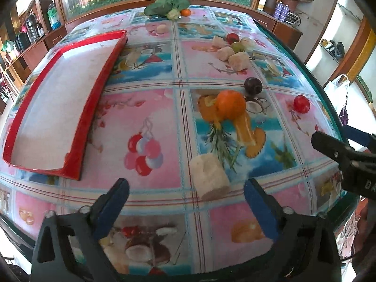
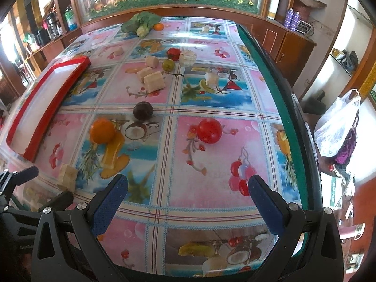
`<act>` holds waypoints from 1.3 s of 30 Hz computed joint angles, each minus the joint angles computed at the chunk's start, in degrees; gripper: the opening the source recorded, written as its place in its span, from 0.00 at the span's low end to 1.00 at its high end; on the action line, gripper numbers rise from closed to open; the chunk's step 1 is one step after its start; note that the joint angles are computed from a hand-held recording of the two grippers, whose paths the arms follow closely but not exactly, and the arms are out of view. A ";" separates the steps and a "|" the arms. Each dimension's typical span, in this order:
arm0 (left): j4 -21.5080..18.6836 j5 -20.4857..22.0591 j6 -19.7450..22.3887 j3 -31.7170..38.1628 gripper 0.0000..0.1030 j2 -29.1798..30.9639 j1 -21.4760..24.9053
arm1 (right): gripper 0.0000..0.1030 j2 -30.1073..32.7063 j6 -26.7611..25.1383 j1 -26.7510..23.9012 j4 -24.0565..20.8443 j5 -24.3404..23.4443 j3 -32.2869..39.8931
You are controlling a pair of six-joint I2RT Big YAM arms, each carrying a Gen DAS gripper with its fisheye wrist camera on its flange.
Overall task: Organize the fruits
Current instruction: 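Close the left tool on the beige cube while the right tool grasps the mandarin orange, then carry the beige cube in the left tool and the orange in the right tool to the tray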
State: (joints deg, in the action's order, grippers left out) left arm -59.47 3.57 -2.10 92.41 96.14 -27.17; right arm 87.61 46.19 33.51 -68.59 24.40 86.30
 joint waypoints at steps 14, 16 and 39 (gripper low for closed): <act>1.51 2.73 -2.27 0.26 0.32 0.52 0.13 | 1.00 0.42 -8.98 -2.69 6.67 -5.33 0.16; 1.55 2.80 -2.85 0.30 0.32 0.53 0.33 | 1.00 1.55 -11.61 -2.75 8.49 -7.12 1.28; -2.08 14.90 2.71 5.91 0.32 4.96 5.06 | 0.35 14.88 -14.06 -2.49 7.18 -16.09 14.35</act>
State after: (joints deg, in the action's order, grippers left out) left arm -61.56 18.48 0.61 98.32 101.10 -22.11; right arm 102.49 32.13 31.02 -61.41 8.30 100.65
